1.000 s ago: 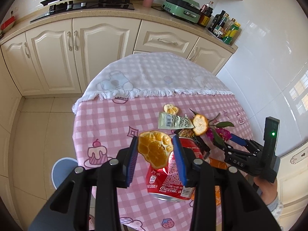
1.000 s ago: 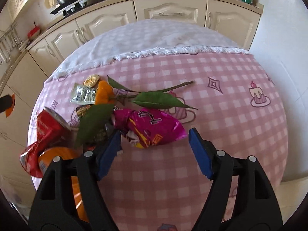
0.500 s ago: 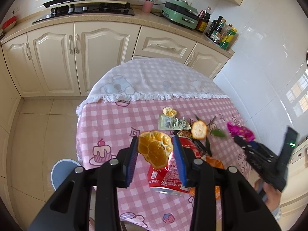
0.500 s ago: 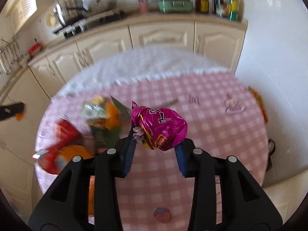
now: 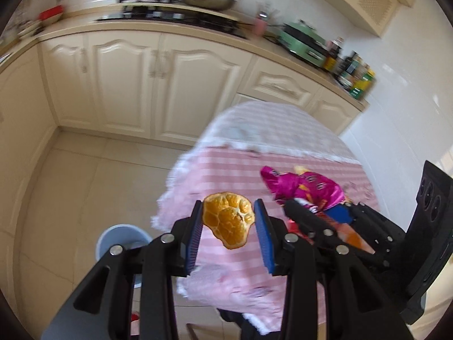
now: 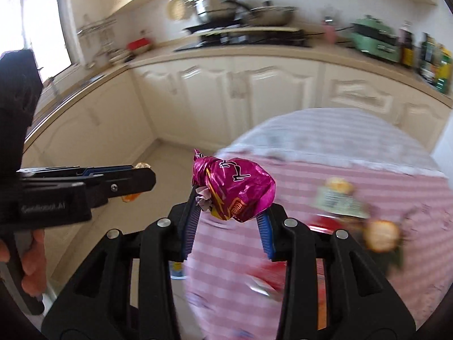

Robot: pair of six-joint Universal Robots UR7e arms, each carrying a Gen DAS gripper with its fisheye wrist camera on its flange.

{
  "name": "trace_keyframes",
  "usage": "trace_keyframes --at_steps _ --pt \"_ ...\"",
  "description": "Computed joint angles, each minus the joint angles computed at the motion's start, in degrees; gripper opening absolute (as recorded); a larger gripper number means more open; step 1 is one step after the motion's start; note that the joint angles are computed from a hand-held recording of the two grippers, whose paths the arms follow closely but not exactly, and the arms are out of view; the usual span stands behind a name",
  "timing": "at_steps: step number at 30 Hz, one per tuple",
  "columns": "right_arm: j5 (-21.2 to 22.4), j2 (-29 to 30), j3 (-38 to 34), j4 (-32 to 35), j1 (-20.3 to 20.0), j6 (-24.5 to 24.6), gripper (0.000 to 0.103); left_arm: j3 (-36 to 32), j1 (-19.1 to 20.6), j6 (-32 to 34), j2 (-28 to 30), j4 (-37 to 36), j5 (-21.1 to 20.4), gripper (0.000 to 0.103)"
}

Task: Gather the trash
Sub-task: 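Carry the orange peel and pink wrapper over the blue bucket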

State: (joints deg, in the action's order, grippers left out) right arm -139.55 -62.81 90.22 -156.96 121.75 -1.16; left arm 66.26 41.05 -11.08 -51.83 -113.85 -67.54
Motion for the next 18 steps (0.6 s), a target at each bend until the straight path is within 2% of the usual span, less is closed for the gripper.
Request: trace_keyframes --at_steps 6,10,18 --pt "5.5 10.1 -7.6 4.6 -0.5 -1.4 0.037 2.9 5.4 -2.1 -3.7 0.6 4.5 0.035" --pt "9.2 16.0 -10.2 8.4 -2.2 -1.6 0.037 4.4 10.6 -4.2 -4.3 2.8 7.2 0.035" --pt "8.4 23.8 -13.5 17.9 -7.2 1.3 0.037 3.8 19.3 -7.4 -0.2 6.0 5.8 0.035"
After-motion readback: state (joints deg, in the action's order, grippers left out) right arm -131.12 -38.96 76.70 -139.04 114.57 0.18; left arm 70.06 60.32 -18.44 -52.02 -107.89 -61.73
